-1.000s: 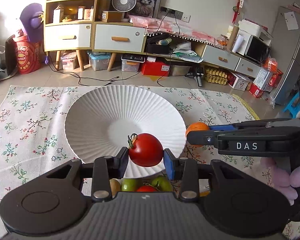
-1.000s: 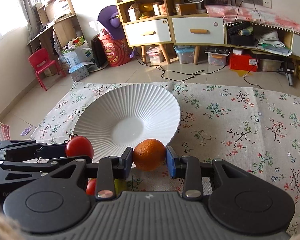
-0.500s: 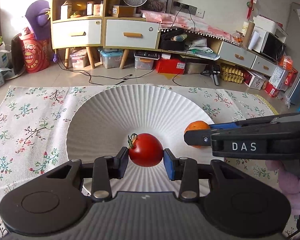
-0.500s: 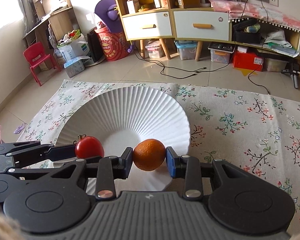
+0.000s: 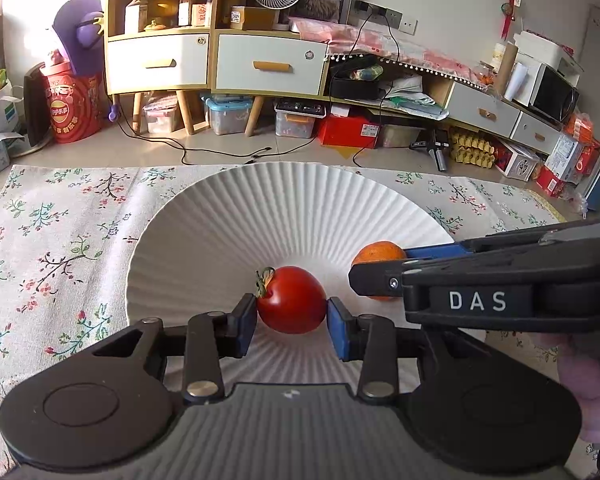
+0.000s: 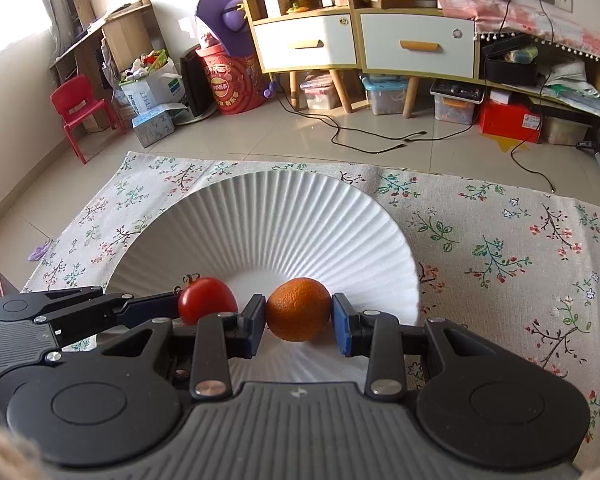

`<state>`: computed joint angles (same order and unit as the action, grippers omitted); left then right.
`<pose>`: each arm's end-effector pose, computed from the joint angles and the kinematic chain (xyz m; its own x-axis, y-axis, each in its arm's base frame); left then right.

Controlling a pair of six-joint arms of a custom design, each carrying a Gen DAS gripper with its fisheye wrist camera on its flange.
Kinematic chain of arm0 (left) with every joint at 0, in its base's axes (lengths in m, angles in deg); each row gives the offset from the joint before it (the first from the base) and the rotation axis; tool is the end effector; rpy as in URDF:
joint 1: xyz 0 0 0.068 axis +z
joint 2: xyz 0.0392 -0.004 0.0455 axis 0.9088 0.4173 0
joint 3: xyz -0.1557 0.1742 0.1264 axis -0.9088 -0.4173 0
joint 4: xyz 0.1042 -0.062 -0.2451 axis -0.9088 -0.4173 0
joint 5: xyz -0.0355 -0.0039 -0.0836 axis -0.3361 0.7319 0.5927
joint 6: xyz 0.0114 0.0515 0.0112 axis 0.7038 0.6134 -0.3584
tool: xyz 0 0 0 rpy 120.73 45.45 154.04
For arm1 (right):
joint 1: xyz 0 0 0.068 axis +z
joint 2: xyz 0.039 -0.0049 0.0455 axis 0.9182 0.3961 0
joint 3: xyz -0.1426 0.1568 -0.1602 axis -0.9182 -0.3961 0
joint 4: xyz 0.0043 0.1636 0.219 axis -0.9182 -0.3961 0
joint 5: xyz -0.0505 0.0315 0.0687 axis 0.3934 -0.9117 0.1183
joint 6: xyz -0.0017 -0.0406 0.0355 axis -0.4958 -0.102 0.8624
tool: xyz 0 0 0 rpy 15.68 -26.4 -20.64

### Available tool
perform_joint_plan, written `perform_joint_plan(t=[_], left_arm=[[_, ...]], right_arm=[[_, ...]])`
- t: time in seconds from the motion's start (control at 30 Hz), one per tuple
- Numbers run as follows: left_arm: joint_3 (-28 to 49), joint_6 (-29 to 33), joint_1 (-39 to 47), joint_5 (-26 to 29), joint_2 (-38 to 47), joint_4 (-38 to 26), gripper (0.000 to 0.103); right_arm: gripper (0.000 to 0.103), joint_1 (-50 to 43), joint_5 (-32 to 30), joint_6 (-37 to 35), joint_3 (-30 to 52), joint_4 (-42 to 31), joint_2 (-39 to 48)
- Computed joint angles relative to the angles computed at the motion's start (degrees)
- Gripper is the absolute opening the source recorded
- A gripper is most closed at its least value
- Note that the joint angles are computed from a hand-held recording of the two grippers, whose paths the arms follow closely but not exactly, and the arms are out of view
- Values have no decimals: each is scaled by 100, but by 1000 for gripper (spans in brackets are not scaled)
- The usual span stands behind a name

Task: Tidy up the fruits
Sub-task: 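Lift both held fruits and carry them over the white bowl, then open both tools to drop the tomato and mandarin into the bowl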

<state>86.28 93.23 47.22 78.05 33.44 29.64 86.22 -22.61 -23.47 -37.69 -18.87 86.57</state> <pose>0.2226 -0.0822 0.1983 -0.6237 0.2761 -0.7313 0.5177 0.8469 -0.1218 0.1787 0.0587 0.2243 -0.7247 0.1785 -0.6656 0.0531 0.9775 0.2043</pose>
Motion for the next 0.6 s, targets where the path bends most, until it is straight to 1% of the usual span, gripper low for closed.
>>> perform_joint_plan(t=[0.13,0.17,0.23,0.27,0.37,0.43,0.5,0.57,0.6], left_arm=[[43,30,-21,-2,35,-25,36],[52,26,-25,-14,40,-29,36],[69,16,-23,-30,24,-49,39],[65,33,1,-7,0,-63,41],[50,83,56,43,-129,-145,49],[30,140,121,90,-232,-229,56],[26,171,176,135,-364,-358,59],[-1,236,230,197,-555,-495,64],[-16,253,240,195,-654,-564,70]], right_arm=[[33,-75,-81,-55,29,48,79],[34,-86,-94,-66,34,43,83],[35,-85,-110,-64,41,22,52],[39,-55,-79,-47,55,0,43],[48,20,-18,-21,65,-103,-82],[52,68,22,2,84,-210,-196],[57,162,109,68,108,-344,-334],[66,271,216,158,143,-506,-499],[68,343,271,195,149,-578,-601]])
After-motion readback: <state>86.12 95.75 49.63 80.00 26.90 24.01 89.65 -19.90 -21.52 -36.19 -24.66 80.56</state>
